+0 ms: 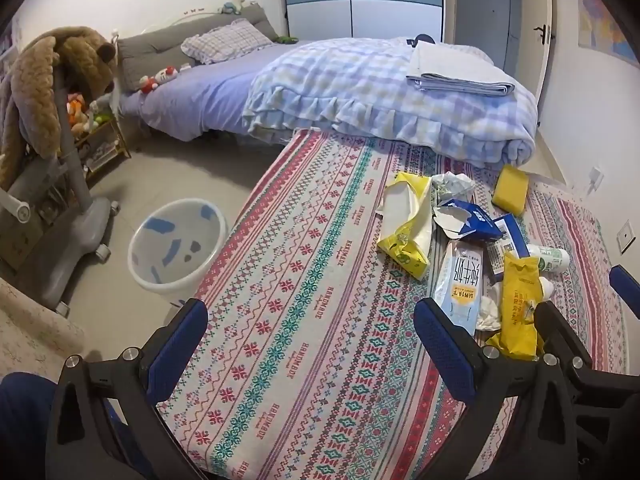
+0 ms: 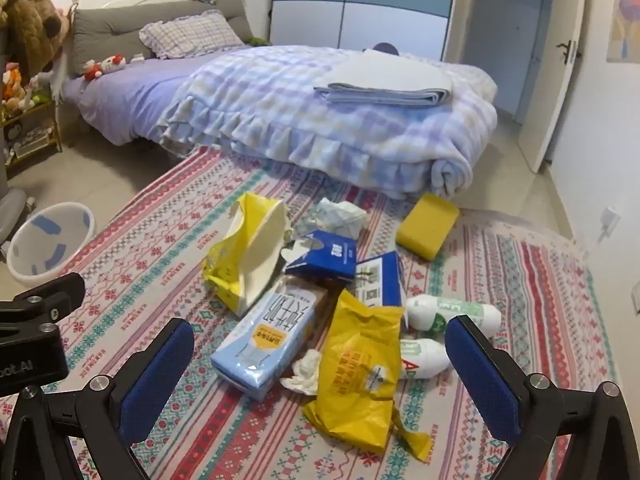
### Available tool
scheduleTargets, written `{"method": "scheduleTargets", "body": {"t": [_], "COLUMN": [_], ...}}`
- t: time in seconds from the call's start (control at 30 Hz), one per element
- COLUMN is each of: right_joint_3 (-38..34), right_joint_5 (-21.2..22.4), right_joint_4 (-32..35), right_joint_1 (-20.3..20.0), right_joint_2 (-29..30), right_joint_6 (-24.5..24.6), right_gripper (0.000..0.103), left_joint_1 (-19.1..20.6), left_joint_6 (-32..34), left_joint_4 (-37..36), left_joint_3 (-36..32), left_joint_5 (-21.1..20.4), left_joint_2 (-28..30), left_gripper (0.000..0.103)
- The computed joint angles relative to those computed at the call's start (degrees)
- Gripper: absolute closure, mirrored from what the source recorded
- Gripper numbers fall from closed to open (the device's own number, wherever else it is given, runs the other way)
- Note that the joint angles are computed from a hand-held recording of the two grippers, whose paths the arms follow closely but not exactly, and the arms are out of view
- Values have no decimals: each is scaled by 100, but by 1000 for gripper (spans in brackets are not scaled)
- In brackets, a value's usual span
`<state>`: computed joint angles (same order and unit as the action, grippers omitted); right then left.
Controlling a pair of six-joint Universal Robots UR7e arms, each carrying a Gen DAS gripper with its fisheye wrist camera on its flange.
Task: Collect trash
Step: 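Reach both grippers toward the pile of trash on the rug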
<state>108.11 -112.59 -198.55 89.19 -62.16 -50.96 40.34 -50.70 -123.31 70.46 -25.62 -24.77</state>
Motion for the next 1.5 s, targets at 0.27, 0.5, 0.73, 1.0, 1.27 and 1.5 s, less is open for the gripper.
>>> {"method": "scheduleTargets", "body": {"t": [0.27,0.5,0.73,1.0,1.27,1.5], "right_joint_3": [-6,10,-18,-30,-44,-165], "right_joint_5": [2,94,63,87,190,166], "right_joint_4": [21,0,12,29,161,790], "right_joint_1": [-56,-129,-103,-135,-167,-223], "right_joint_2": [20,27,23,19,-29,-177], "right_joint_6": [-86,-59,-24,3,158,827], "right_gripper": [0,0,0,0,0,0], "left_joint_1": [-28,11,8,-7,15,131], "left_joint_6": [-130,36,49,76,65,626], "left_joint_4": [176,-38,-75,-112,112,-66], "left_joint_3": [-46,15,33,62,-73,-352], "left_joint_5": [-48,131,138,100,33,-269], "left_joint_2": [2,44,59,60,114,280], "left_gripper": [0,0,0,0,0,0]}}
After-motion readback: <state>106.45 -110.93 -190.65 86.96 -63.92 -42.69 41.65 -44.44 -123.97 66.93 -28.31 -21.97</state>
